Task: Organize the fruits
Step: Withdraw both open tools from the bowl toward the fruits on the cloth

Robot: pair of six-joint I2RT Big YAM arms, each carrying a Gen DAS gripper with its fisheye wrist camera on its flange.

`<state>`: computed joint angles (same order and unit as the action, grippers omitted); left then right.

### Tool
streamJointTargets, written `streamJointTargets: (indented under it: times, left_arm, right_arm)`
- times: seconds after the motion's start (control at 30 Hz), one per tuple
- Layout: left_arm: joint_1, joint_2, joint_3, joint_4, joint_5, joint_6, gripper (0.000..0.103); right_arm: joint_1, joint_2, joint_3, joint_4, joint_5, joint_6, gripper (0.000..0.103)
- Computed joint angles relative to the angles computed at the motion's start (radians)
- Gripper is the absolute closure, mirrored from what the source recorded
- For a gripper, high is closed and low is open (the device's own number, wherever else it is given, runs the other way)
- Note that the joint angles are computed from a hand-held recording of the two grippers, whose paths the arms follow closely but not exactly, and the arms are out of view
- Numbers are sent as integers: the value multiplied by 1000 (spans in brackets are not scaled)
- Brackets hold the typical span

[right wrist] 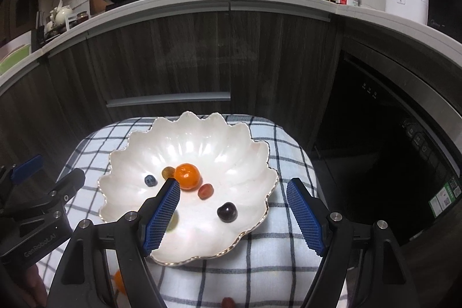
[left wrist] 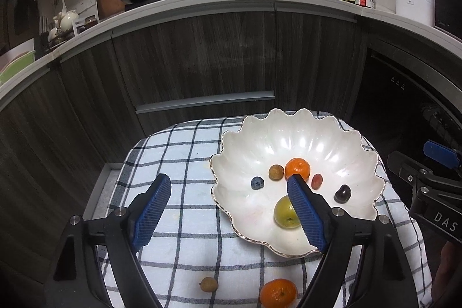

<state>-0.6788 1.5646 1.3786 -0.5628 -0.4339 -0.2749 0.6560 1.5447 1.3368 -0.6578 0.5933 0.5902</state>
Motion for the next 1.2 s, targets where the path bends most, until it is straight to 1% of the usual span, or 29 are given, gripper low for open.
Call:
streamJointTargets:
  times: [0.37,0.63,1.2]
  left_arm:
    - [-22,-54,-32,9,-22,13,20]
    - [-31,-78,-56,20,-21,24,20]
    - [-50,-118,-127,40,-23,26,20]
  right_arm:
    - [35,-42,-19,6,44,-4,26]
    - [54,-63,-39,6,51,16,26]
    - [92,-73,-70,-25,72,62,26]
